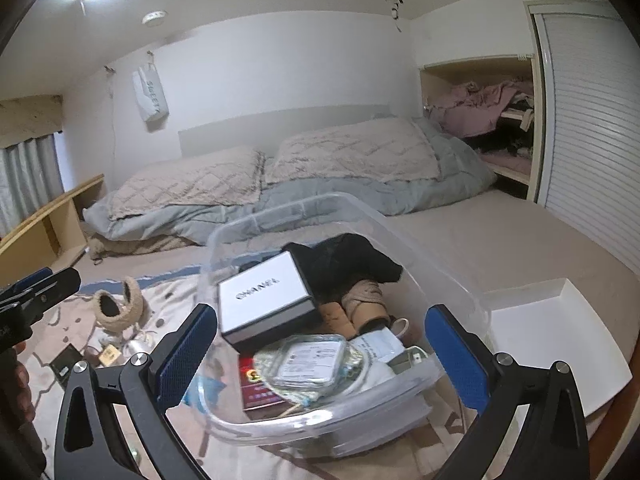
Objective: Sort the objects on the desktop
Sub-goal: 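Withdraw both tools from the bin back over the bed items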
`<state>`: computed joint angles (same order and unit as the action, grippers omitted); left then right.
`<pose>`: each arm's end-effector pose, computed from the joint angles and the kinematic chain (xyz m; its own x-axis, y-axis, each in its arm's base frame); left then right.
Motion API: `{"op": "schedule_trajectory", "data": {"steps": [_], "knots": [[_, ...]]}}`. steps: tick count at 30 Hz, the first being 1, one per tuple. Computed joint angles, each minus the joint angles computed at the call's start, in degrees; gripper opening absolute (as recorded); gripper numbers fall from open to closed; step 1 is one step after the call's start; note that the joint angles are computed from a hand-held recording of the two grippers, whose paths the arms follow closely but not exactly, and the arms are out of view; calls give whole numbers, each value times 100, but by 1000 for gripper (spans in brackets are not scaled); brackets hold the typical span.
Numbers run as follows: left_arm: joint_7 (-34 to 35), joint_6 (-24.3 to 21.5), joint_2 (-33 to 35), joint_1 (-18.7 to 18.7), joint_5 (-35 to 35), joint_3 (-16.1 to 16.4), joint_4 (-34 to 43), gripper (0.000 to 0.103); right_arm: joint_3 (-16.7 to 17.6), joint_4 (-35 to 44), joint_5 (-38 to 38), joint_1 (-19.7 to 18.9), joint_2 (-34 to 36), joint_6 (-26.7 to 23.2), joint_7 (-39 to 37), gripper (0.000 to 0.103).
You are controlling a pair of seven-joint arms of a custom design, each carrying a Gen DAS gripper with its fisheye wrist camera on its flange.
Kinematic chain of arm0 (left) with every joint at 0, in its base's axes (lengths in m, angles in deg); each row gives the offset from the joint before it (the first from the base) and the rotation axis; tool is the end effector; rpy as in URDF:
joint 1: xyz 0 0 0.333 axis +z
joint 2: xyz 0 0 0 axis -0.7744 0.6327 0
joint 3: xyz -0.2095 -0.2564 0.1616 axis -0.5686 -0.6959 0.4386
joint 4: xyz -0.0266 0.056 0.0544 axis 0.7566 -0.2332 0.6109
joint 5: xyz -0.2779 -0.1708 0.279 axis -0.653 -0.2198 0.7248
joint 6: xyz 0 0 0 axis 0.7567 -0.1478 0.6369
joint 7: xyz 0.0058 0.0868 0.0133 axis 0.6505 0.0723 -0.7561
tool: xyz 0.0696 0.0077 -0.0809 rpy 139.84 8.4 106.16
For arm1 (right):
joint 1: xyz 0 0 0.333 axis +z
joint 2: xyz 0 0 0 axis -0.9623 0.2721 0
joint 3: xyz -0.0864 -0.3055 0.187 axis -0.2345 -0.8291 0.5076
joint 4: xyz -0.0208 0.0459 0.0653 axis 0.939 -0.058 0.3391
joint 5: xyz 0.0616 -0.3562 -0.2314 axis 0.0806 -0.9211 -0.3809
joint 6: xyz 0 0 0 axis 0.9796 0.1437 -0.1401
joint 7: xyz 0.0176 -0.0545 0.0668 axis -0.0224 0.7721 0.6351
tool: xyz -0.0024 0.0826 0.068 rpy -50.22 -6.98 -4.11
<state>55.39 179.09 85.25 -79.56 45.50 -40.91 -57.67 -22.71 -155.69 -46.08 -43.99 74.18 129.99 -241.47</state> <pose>0.6518 -0.3955 0.5644 -0.2678 -0.9590 0.0927 -0.4659 0.0447 -0.8837 0.6108 0.3800 0.5218 -0.1487 -0.9833 -0.1051 -0.4414 0.1611 -0.8827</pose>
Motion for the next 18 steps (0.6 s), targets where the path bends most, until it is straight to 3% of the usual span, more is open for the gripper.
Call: {"op": "schedule_trajectory", "data": {"steps": [8, 18], "knots": [[-1280, 136, -599, 30, 1278, 376, -616, 103, 82, 159, -469, 158, 47, -36, 283, 103], [-2666, -124, -1214, 532, 2917, 240, -1264, 103, 42, 725, -483, 477, 479, 162, 91, 103]]}}
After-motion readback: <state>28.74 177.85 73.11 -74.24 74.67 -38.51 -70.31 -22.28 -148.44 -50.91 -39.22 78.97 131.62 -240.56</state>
